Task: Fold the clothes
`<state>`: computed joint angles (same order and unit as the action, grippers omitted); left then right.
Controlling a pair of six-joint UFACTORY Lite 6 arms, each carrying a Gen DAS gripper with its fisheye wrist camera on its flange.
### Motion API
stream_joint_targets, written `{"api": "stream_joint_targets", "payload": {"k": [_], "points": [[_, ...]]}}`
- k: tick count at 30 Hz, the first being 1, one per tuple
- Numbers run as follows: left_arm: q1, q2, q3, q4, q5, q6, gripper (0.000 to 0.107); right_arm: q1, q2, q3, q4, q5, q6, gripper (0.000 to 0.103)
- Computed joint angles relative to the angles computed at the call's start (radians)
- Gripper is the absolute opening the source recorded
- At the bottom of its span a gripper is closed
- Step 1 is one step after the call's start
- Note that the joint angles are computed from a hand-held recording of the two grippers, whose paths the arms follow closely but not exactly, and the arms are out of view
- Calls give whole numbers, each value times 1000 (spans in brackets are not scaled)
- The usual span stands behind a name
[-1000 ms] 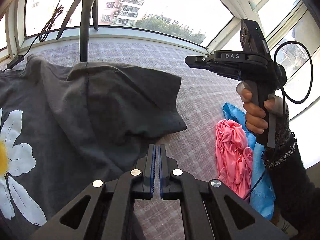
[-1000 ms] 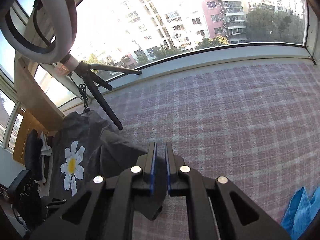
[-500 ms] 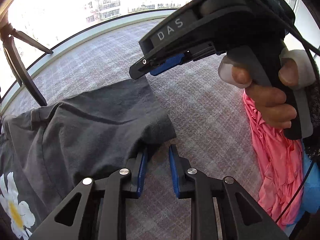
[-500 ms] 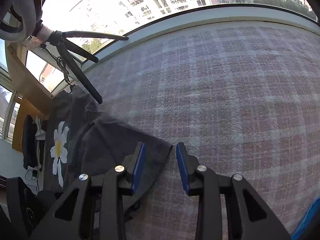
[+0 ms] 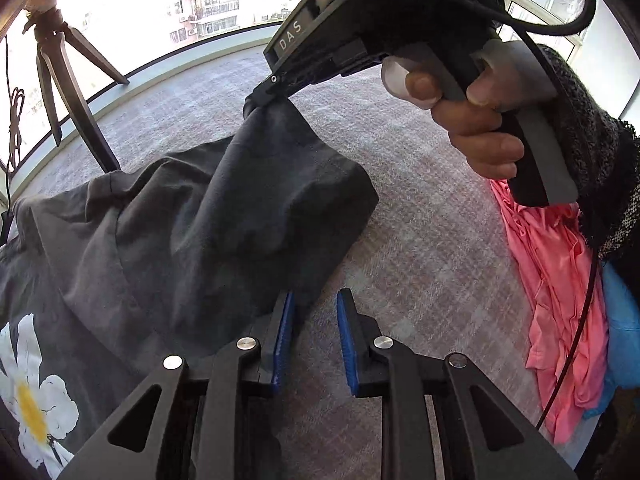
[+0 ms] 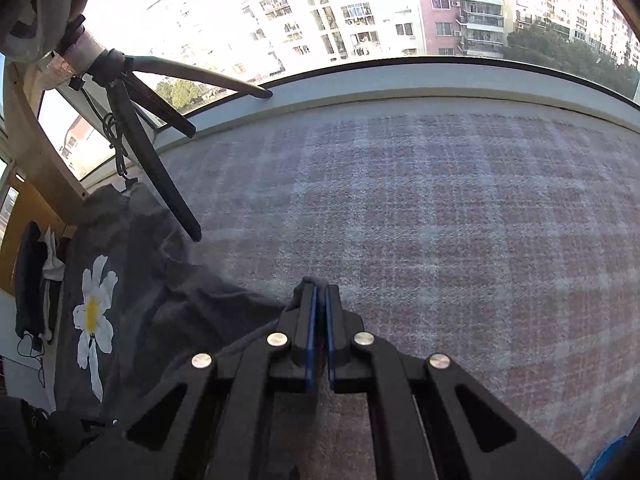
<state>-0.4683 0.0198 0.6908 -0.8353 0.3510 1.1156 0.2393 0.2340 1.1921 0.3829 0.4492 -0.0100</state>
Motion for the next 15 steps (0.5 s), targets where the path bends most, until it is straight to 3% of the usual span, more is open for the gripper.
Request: {"api": "stream_joint_targets", "payload": {"k": [4, 5, 6, 7, 12, 13, 15], "points": [[-66, 40, 15, -50, -86, 59, 20, 5, 27, 6, -24, -3, 24, 4], [-69, 48, 17, -87, -103, 88, 6, 4, 31, 6, -18, -2, 25, 4], [-55, 57, 30, -101, -83, 110, 2, 1, 34, 5, -16, -1, 28, 4], [-20, 64, 52, -110, -21, 136, 2, -1, 32, 2, -17, 3, 33, 4], [289, -18, 44, -305, 490, 261, 2, -6, -115, -59, -50, 45, 36, 4], [322, -17, 49, -274, 542, 269, 2, -3, -134, -67, -87, 60, 64, 5], [305, 9, 63, -179, 522, 222, 19, 9, -125, -67, -196, 96, 147, 5]]}}
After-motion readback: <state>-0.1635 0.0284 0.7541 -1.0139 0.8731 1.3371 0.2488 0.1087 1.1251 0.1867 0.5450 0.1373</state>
